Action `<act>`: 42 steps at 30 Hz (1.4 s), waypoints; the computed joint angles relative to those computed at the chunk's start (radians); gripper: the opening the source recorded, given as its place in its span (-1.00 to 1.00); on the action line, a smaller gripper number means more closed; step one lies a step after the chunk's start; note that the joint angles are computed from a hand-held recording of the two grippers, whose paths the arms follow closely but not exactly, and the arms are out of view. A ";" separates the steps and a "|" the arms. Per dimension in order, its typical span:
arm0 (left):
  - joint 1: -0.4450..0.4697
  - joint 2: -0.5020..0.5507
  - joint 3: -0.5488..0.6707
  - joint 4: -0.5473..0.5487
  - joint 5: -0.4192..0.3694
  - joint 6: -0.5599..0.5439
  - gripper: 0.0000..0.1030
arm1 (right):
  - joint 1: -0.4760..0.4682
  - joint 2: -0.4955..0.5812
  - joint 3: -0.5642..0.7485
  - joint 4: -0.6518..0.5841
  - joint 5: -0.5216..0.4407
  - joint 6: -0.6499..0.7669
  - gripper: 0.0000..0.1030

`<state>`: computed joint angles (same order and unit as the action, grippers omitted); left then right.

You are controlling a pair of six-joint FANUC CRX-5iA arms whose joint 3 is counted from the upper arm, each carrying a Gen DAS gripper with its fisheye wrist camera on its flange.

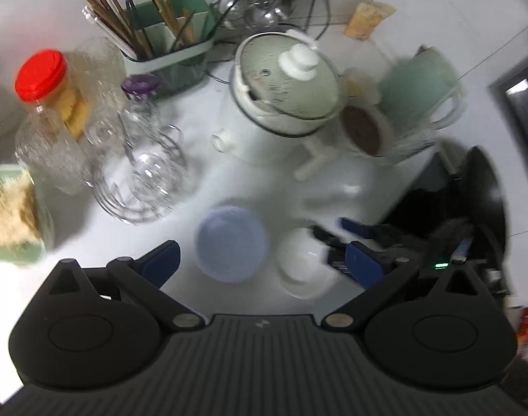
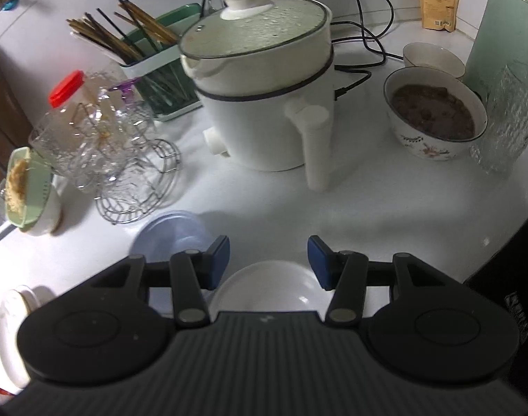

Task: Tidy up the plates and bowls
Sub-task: 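Move both grippers to the rim of the second light blue bowl, then close both grippers on the second light blue bowl rim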

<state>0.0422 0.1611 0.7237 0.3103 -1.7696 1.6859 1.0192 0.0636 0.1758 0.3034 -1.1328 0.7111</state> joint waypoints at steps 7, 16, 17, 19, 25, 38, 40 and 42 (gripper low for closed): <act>0.031 -0.065 -0.273 0.033 0.185 -0.111 0.99 | -0.064 0.030 0.041 -0.123 0.030 0.068 0.02; 0.035 -0.110 -0.532 0.039 0.338 -0.153 0.98 | -0.133 0.118 0.139 -0.286 0.003 0.233 0.00; 0.034 -0.112 -0.547 0.033 0.349 -0.156 0.98 | -0.137 0.127 0.152 -0.299 -0.001 0.249 0.00; 0.035 -0.117 -0.577 0.012 0.371 -0.153 0.97 | -0.144 0.142 0.173 -0.331 -0.008 0.276 -0.02; 0.058 -0.132 -0.666 0.019 0.426 -0.162 0.73 | -0.144 0.173 0.202 -0.395 -0.026 0.294 -0.21; 0.065 -0.173 -0.795 0.053 0.514 -0.176 -0.25 | -0.117 0.178 0.170 -0.404 0.035 0.301 -0.65; 0.075 -0.183 -0.814 0.081 0.523 -0.175 -0.25 | -0.112 0.181 0.171 -0.401 0.035 0.290 -0.65; 0.077 -0.184 -0.818 0.092 0.528 -0.178 -0.25 | -0.122 0.180 0.177 -0.433 0.031 0.272 -0.65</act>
